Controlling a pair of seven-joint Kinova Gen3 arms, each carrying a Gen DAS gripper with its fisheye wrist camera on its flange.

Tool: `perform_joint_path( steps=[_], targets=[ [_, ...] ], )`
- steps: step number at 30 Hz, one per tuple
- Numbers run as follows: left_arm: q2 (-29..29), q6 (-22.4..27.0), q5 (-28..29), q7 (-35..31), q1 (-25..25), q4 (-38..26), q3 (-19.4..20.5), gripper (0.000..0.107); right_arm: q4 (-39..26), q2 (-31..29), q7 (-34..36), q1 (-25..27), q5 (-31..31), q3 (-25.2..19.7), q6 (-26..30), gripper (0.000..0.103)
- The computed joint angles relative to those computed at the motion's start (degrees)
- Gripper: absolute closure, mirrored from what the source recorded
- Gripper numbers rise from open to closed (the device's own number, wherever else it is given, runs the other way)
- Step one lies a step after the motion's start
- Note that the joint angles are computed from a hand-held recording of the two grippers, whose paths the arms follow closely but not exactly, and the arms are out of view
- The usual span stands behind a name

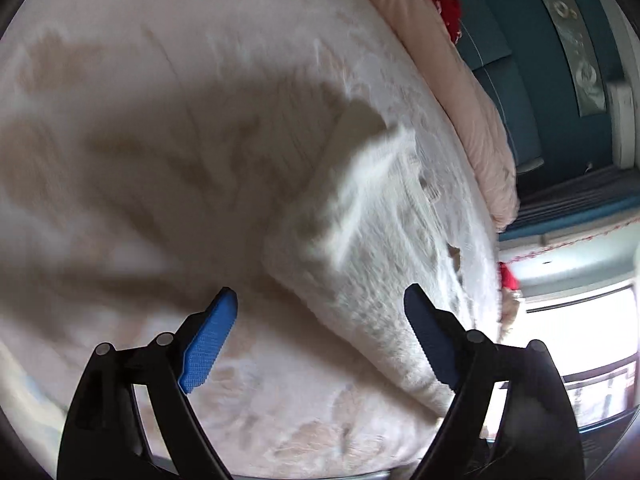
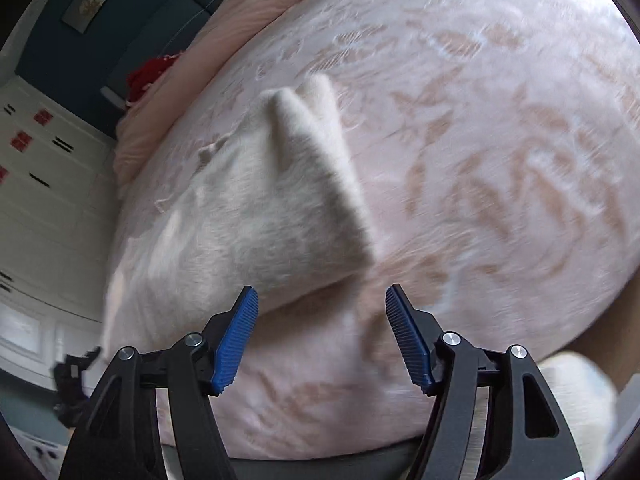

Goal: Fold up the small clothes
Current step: 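Grasp the folded sweater edge with the left gripper while the right gripper grasps the hem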

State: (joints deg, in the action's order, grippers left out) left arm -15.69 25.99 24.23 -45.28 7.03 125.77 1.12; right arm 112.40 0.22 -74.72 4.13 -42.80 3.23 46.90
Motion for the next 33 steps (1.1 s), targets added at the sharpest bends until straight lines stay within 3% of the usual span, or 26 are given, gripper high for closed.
perform_joint_path(
  steps=[3,5,6,7,10,13,15,19,20,22,23,25,28,30,33],
  targets=[
    [2.8,-2.9,0.1,3.6,-3.5,-1.0,4.0,0.025,0.0,2.7,1.6,0.7,-6.6,-1.1,-2.1,0.035],
    [4.0,-3.7,-2.2,8.3,-8.5,-1.7,8.3,0.035,-0.7,4.6,-0.1,0.5,-9.0,-1.0,-3.4,0.039],
    [4.2,-3.0,-3.7,10.4,-9.7,-2.5,9.2,0.064,-1.0,5.6,-0.8,0.9,-11.0,-1.2,-3.9,0.077],
    [4.3,-2.1,-4.8,11.6,-10.0,-3.2,9.1,0.083,-1.4,6.2,-0.5,1.3,-12.1,-1.1,-3.5,0.089],
    [1.1,2.3,-7.7,12.0,-5.3,-5.8,4.0,0.089,-3.7,4.3,-1.0,2.6,-13.5,-0.3,0.7,0.09],
    [-4.3,9.2,-14.2,14.1,-0.3,-8.3,1.3,0.094,-6.5,-0.7,-2.0,-1.2,-7.4,4.3,6.4,0.091],
    [-8.1,13.9,-15.1,16.0,1.7,-7.7,0.4,0.094,-6.7,-3.2,-2.4,-1.0,-2.8,4.9,9.6,0.091],
    [-7.6,20.8,-11.9,12.3,0.8,-4.6,1.1,0.087,-2.2,-3.0,-0.6,8.4,6.6,-3.9,12.9,0.085],
    [-6.6,21.2,-11.7,12.6,0.9,-3.3,1.9,0.086,-0.6,-2.8,-1.3,11.0,8.9,-6.5,12.2,0.079],
    [-7.7,21.5,-13.9,16.0,-1.9,-3.0,6.4,0.081,-0.3,-5.2,-5.3,14.6,13.6,-10.5,12.0,0.073],
    [-9.0,22.7,-16.3,17.2,-4.0,-4.5,9.1,0.079,-0.7,-7.3,-7.7,14.8,15.9,-11.4,11.3,0.064],
    [-9.7,26.3,-20.9,17.8,-8.5,-8.8,14.4,0.058,-1.6,-11.5,-10.5,17.2,20.5,-15.4,8.6,0.058],
    [-9.3,27.6,-27.9,16.2,-14.4,-14.8,20.5,0.026,-5.2,-12.2,-13.0,14.4,26.7,-17.1,5.2,0.044],
    [-5.0,25.3,-30.1,13.6,-14.3,-18.0,20.3,0.018,-8.4,-9.1,-13.5,9.2,28.0,-15.4,3.8,0.038],
    [2.9,21.1,-28.3,6.6,-13.7,-20.6,18.7,0.018,-13.4,-1.8,-15.8,1.7,31.3,-14.1,1.5,0.033]
  ],
)
